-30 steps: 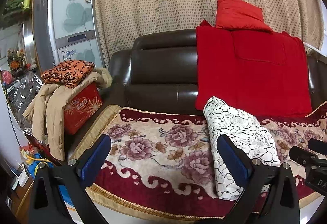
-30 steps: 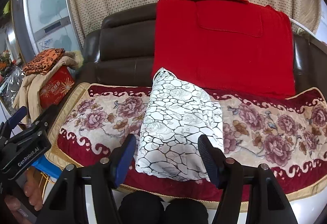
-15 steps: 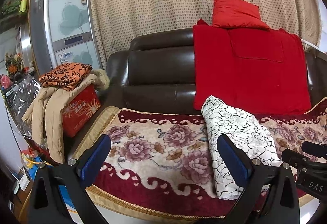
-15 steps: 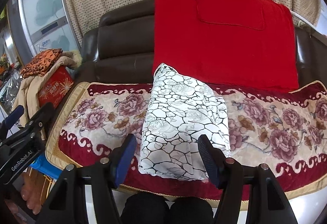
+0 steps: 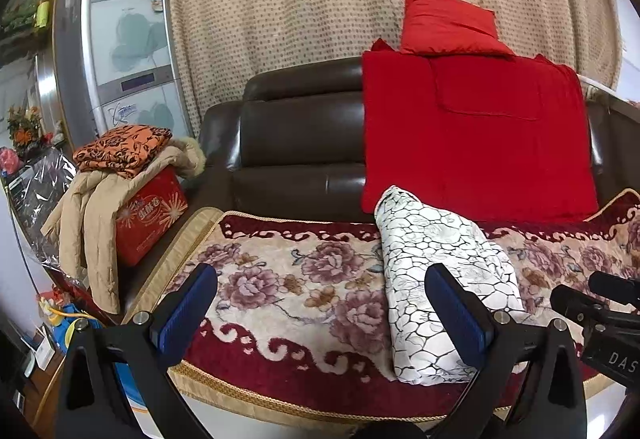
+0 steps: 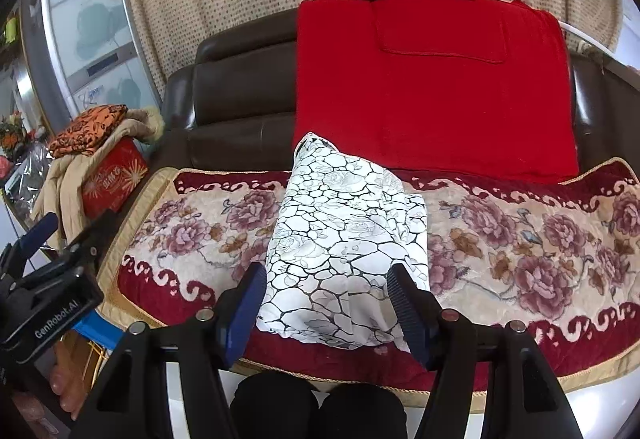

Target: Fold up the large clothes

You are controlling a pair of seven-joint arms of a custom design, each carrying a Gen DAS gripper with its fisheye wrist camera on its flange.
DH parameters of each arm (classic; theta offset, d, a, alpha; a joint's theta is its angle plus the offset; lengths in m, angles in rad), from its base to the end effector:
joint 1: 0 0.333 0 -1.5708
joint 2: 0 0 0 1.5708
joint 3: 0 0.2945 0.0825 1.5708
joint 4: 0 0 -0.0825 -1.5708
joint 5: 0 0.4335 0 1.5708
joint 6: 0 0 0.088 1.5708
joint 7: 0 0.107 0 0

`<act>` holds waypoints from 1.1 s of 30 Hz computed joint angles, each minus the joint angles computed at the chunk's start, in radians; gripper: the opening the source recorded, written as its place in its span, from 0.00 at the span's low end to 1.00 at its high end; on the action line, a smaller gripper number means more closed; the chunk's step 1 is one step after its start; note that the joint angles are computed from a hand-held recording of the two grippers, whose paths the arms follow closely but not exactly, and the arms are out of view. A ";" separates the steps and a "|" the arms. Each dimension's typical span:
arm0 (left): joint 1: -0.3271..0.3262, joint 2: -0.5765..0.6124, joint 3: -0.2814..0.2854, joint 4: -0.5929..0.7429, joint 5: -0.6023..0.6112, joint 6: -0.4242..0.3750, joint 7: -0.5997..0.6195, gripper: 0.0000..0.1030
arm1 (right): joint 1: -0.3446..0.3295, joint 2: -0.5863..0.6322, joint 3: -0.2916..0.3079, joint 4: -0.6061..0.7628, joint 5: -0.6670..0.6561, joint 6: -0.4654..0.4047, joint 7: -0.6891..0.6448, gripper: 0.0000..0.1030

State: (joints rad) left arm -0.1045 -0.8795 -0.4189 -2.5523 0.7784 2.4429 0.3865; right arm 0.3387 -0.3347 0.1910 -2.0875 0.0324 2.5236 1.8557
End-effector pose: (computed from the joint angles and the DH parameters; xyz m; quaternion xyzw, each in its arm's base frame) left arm 0.3557 -0.2278 0.5762 -0.6553 0.5178 -0.2935 0.4651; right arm 0.4789 0.2942 0.6218 -0.7299 0.5724 -0.1538 0.3405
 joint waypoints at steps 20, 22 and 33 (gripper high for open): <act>0.041 0.015 0.050 -0.052 -0.014 0.129 0.034 1.00 | 0.010 0.083 0.032 0.076 -0.123 -0.054 0.107 0.65; 0.050 0.028 0.053 -0.050 -0.018 0.140 0.041 1.00 | 0.015 0.103 0.031 0.092 -0.136 -0.058 0.115 0.65; 0.088 0.097 0.051 -0.015 -0.022 0.153 0.066 1.00 | 0.049 0.189 0.001 0.155 -0.129 -0.069 0.112 0.65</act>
State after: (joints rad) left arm -0.0167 -0.7829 -0.3679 -2.5675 0.7567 2.5963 0.4526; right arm 0.3876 -0.1456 0.1916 -1.9321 -0.0961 2.4548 1.9675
